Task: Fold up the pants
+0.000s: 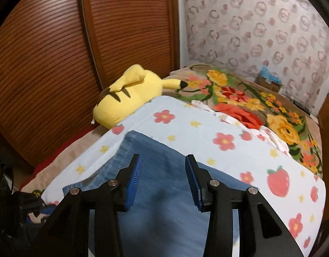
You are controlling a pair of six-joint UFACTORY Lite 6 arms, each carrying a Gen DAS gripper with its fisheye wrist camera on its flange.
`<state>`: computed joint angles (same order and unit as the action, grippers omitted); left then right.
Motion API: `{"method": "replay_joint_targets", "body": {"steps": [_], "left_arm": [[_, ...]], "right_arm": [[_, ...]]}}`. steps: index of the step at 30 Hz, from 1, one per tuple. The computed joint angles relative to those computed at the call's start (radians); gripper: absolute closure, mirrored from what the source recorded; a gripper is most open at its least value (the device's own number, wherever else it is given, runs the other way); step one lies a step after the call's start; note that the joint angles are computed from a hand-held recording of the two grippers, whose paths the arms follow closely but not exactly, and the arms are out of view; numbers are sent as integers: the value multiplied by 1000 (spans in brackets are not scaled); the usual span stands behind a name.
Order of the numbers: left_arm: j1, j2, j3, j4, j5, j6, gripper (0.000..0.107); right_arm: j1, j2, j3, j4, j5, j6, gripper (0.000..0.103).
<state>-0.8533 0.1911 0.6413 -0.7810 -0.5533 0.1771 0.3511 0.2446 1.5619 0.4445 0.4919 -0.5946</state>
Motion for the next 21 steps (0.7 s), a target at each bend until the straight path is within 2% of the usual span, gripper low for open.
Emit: {"method": "replay_joint_targets", "body": {"steps": [3, 5, 10, 12, 13, 14, 15, 21], "left_arm": [[-13, -7, 4, -46, 1, 50, 96], [-20, -8, 7, -69, -2, 73, 82], [-31, -21, 17, -106, -12, 107, 60], [-29, -29, 20, -111, -12, 110, 58], [-34, -29, 30, -149, -12, 143, 48], [-44, -27, 39, -195, -23, 184, 33], [-52, -28, 41, -209, -35, 198, 28], [-82, -5, 93, -265, -46, 247, 27]], "right_arm": [[-62, -128, -144, 88, -13, -94, 60], [-101, -214, -242, 139, -16, -161, 60], [-198, -460, -483, 221, 7, -297, 60], [-244, -544, -557, 253, 41, -341, 60], [-258, -583, -589, 254, 49, -348, 60], [-282, -624, -623, 268, 64, -372, 60], [-308, -670, -662, 288, 81, -399, 60], [-393, -864, -832, 309, 131, -435, 60]]}}
